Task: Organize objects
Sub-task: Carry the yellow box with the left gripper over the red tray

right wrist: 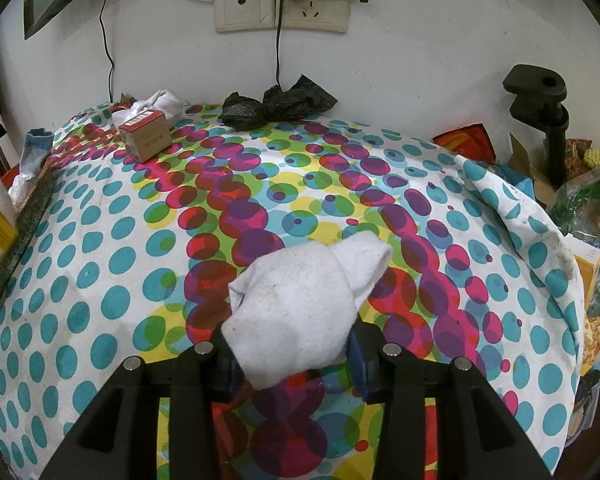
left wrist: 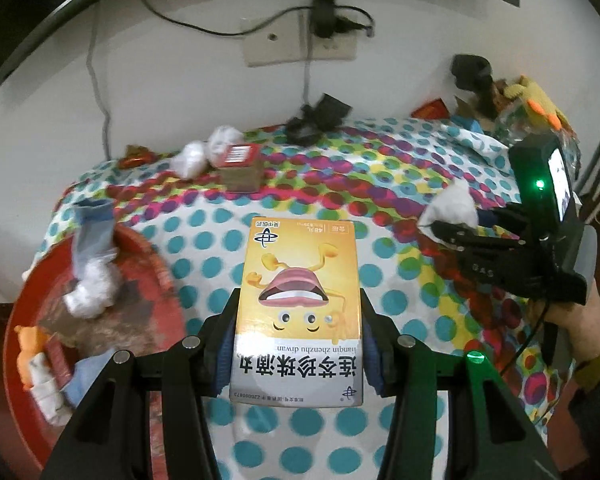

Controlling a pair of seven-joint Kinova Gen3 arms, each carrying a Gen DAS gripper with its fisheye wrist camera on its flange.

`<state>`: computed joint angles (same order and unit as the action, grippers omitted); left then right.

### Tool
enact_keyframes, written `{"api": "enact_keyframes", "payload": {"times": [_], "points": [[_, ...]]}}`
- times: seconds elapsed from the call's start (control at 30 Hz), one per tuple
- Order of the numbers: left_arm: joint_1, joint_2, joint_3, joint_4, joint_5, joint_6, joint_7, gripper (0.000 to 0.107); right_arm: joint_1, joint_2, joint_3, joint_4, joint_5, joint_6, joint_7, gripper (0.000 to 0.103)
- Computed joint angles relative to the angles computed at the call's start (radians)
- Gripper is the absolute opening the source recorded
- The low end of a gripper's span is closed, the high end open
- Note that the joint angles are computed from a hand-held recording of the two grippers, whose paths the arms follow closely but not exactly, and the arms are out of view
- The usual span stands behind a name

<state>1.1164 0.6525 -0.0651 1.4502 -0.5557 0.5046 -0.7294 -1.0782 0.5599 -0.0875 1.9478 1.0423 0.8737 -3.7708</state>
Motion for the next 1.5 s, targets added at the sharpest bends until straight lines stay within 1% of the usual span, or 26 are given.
{"api": "enact_keyframes", "payload": {"times": [0.07, 0.23, 0.4, 0.47, 0.63, 0.77, 0.83, 1.0, 1.03, 1.37, 1.43, 1.5], "points": [[0.006, -0.019, -0.021, 0.026, -0.006, -0.001, 0.025, 0.048, 0.0, 0.0, 0.0, 0.0, 0.0, 0.0, -0.001, 0.043], [-0.006, -0.061, -0.043, 0.093, -0.026, -0.014, 0.094, 0.048, -0.001, 0.001, -0.001, -0.003, -0.003, 0.004, 0.004, 0.043], [-0.003, -0.099, -0.074, 0.158, -0.08, -0.025, 0.192, 0.048, -0.001, 0.002, -0.001, -0.004, -0.003, 0.004, 0.002, 0.043], [0.007, -0.106, -0.091, 0.175, -0.114, -0.017, 0.237, 0.048, -0.002, 0.002, -0.001, -0.004, -0.004, 0.005, 0.003, 0.043], [-0.029, -0.129, -0.077, 0.225, -0.159, -0.019, 0.318, 0.048, -0.002, 0.003, -0.001, -0.006, -0.005, 0.006, 0.004, 0.043], [-0.042, -0.136, -0.079, 0.255, -0.201, -0.013, 0.378, 0.048, -0.003, 0.004, 0.0, -0.009, -0.008, 0.009, 0.008, 0.043], [-0.065, -0.141, -0.067, 0.268, -0.21, -0.012, 0.392, 0.048, -0.004, 0.004, 0.0, -0.01, -0.009, 0.008, 0.008, 0.043], [-0.094, -0.144, -0.065, 0.296, -0.242, -0.011, 0.447, 0.048, -0.005, 0.006, 0.0, -0.014, -0.012, 0.012, 0.012, 0.043], [-0.108, -0.146, -0.06, 0.304, -0.243, -0.019, 0.452, 0.048, -0.005, 0.006, 0.0, -0.015, -0.013, 0.013, 0.014, 0.043], [-0.143, -0.122, -0.064, 0.322, -0.283, -0.002, 0.513, 0.048, -0.009, 0.008, 0.001, -0.02, -0.017, 0.017, 0.015, 0.043], [-0.159, -0.123, -0.062, 0.332, -0.285, -0.025, 0.517, 0.048, -0.008, 0.01, 0.002, -0.022, -0.019, 0.019, 0.021, 0.043], [-0.162, -0.117, -0.068, 0.331, -0.283, -0.029, 0.522, 0.048, -0.006, 0.01, 0.003, -0.021, -0.019, 0.018, 0.025, 0.043]]}}
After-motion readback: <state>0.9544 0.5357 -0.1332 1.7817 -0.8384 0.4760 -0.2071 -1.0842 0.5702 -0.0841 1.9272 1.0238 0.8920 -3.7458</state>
